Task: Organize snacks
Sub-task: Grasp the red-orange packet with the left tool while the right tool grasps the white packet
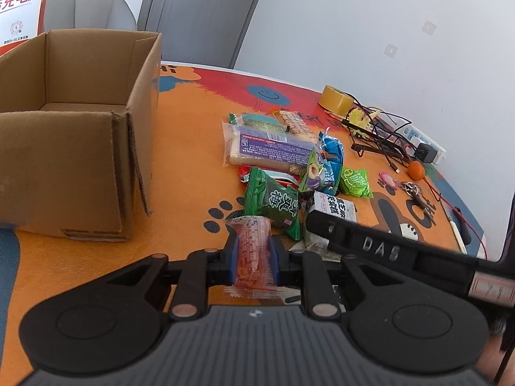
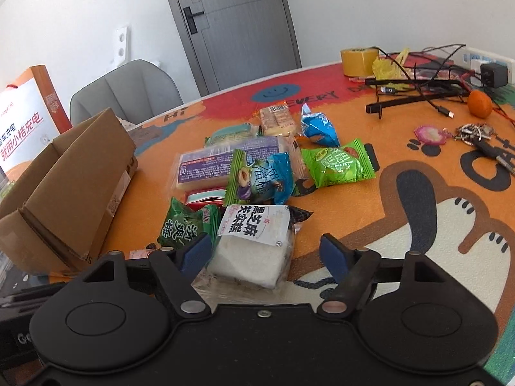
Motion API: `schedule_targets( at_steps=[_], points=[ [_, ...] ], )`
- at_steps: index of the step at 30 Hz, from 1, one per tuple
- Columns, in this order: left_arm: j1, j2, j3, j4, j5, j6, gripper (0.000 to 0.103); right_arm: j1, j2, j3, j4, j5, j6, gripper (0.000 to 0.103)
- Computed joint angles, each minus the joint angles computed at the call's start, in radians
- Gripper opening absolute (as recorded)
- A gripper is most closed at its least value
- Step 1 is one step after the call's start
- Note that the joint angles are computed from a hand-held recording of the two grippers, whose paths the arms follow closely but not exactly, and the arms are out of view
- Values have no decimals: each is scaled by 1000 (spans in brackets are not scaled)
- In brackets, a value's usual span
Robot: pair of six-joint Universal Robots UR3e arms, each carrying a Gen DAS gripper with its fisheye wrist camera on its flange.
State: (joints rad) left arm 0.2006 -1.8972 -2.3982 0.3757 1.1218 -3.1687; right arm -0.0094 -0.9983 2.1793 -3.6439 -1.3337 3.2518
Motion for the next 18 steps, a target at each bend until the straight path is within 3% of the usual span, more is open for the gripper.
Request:
schedule_targets(
  at_steps=[2, 6, 8, 18],
  points=[
    [9, 8, -7, -4, -14, 4, 19, -6, -19, 20, 8, 32, -36, 50],
    [6, 36, -20, -14, -11, 4, 19, -32, -55, 83, -29, 54, -38, 43],
    [2, 59, -32, -9, -6, 3, 19, -61, -69, 124, -66, 85, -32, 34],
    [1, 178, -76, -16, 12, -2, 19, -155, -121, 243, -180, 205, -36, 23]
  ],
)
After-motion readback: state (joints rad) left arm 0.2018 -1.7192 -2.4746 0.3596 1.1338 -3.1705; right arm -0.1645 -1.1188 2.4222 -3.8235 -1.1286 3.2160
